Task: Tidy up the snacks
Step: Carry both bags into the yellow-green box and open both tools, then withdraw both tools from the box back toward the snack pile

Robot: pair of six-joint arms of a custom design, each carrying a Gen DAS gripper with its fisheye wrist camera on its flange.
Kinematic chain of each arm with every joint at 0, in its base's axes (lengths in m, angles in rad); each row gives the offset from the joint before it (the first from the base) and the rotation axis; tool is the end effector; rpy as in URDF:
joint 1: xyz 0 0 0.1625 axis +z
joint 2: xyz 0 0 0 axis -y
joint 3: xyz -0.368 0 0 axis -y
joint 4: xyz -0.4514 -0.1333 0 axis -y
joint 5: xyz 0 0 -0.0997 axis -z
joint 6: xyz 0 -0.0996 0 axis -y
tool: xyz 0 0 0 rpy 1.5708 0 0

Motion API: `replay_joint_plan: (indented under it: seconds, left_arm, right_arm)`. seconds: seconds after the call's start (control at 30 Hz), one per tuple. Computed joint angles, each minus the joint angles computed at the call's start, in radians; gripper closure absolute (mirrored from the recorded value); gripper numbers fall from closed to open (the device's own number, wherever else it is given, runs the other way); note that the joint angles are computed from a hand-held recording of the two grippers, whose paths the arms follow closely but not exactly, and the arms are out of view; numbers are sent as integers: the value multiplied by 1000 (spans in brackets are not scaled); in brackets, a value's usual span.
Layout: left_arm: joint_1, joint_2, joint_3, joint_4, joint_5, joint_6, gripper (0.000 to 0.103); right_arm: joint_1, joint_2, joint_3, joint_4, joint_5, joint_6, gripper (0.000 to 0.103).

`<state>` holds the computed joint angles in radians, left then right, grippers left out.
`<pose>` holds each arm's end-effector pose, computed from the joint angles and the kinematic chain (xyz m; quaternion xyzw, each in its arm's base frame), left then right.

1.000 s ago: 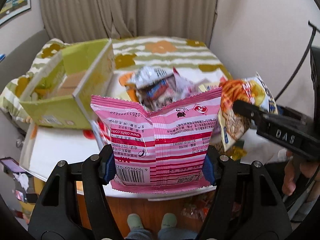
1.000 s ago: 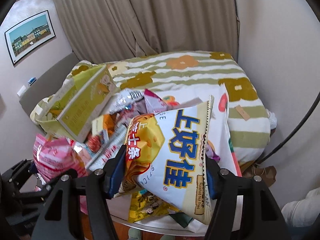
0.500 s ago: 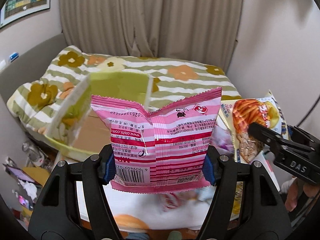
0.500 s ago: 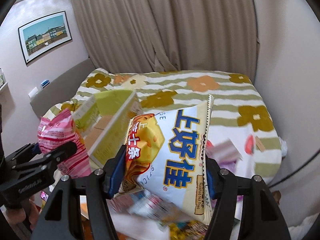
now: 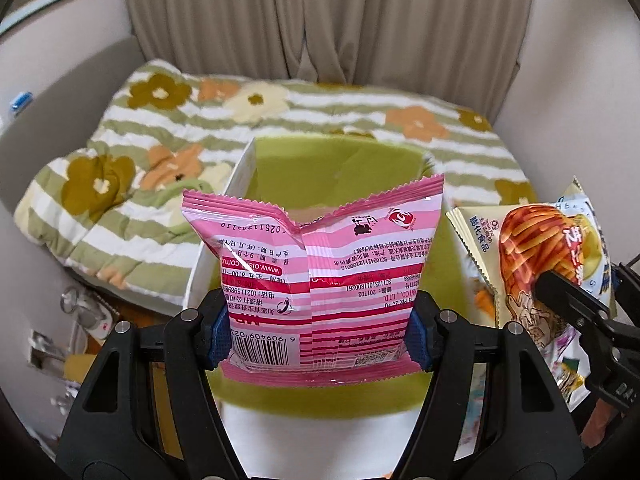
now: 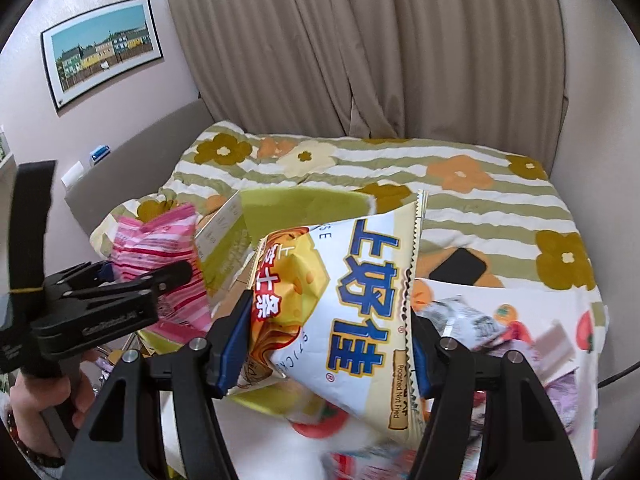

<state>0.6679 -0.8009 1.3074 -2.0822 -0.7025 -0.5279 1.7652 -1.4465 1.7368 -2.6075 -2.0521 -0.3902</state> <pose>-0.4599 -0.6294 0.1439 0.1681 0.8915 -0.2776 0.3161 0.2036 -0.5829 0.4013 0.1774 -0.8910 0.3307 0.2555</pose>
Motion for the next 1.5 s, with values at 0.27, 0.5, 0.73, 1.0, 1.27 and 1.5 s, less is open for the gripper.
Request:
replay_joint_plan:
  seconds: [0.27,0.5,0.73,1.0,1.27,1.5]
  left_arm:
    - [83,68,-99,47,-91,118,32]
    - [89,76,-94,-3,-66,195,1]
    - [81,42,-57,42,-19,135,1]
    - [64,-50,42,125,38,-54,1]
    - [54,-115,108,180,80,-172,1]
    - [45,-171,163,210,79,-251,1]
  right_arm:
    - [20,116,-58,-18,-93,77,43]
    - [24,169,-94,7,-145,120,43]
    - [22,193,-116,54,-144,129,43]
    - [19,223,-146,123,-82,77,41]
    - [10,253,-146,143,-45,32,3]
    - [10,222,-97,115,-47,14,0]
